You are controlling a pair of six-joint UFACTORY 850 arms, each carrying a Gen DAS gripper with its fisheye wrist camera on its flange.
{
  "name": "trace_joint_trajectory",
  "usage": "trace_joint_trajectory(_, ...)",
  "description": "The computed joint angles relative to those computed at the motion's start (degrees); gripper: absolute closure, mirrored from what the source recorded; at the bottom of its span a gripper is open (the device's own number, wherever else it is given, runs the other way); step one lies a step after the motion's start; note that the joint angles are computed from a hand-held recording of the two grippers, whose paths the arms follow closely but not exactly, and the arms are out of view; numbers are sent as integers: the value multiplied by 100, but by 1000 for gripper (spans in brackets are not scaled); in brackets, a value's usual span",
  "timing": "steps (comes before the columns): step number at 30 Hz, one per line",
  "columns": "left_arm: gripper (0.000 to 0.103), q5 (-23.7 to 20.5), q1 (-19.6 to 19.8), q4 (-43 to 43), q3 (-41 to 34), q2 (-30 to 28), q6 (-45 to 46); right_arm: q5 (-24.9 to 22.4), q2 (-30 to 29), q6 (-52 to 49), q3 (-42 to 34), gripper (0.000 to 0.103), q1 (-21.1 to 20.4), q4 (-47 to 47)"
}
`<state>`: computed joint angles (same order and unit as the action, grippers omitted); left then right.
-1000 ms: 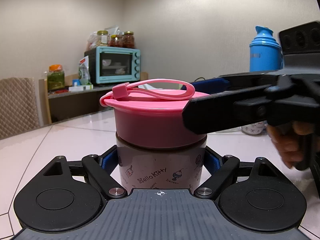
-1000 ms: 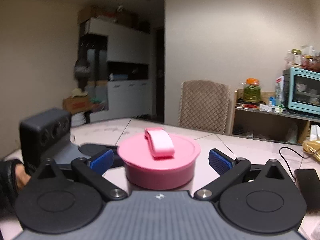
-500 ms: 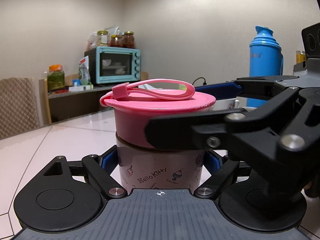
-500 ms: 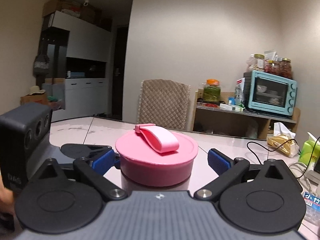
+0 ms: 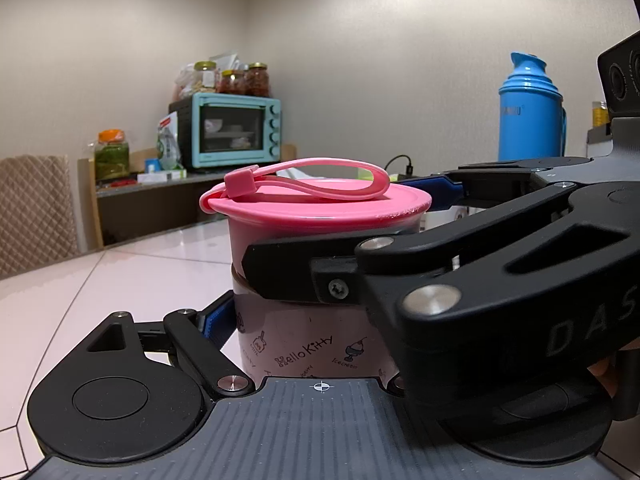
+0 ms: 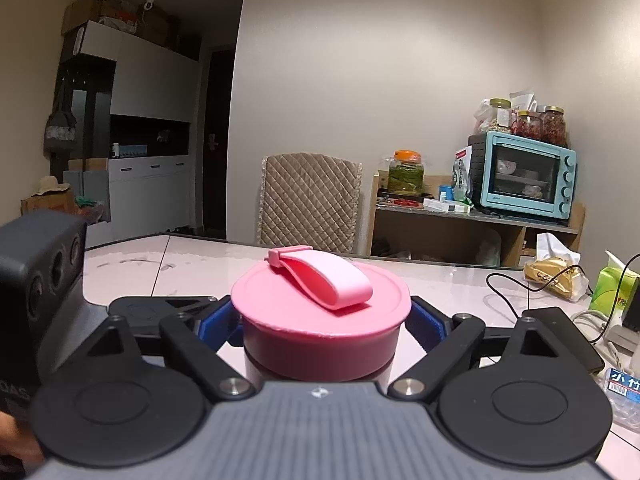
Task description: Unscrew bottle cap and pour
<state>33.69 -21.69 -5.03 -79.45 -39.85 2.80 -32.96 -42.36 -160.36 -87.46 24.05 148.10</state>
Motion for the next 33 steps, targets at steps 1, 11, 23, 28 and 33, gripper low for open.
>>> trace_joint_trajectory(1,14,0,0,0,0,0,0,3,1,-14,0,16,4,12)
trace_joint_trajectory(11,14,-10,-15,-25,13,21,17,-459,-165,1062,-252,18,-288,-1622)
trace_joint_trajectory(23,14,-44,-17,-30,-28,5,20,-2021,-1176,3424,-2037,18,-914,-5032)
trace_joint_trajectory(28,14,-48,-20,-32,-23,15,19,-2754,-1770,4088,-3120,18,-1061,-5867)
trace_joint_trajectory(33,14,-38,-14,-16,-8,23,7,-3009,-1988,4283,-3579,18,-1097,-6155)
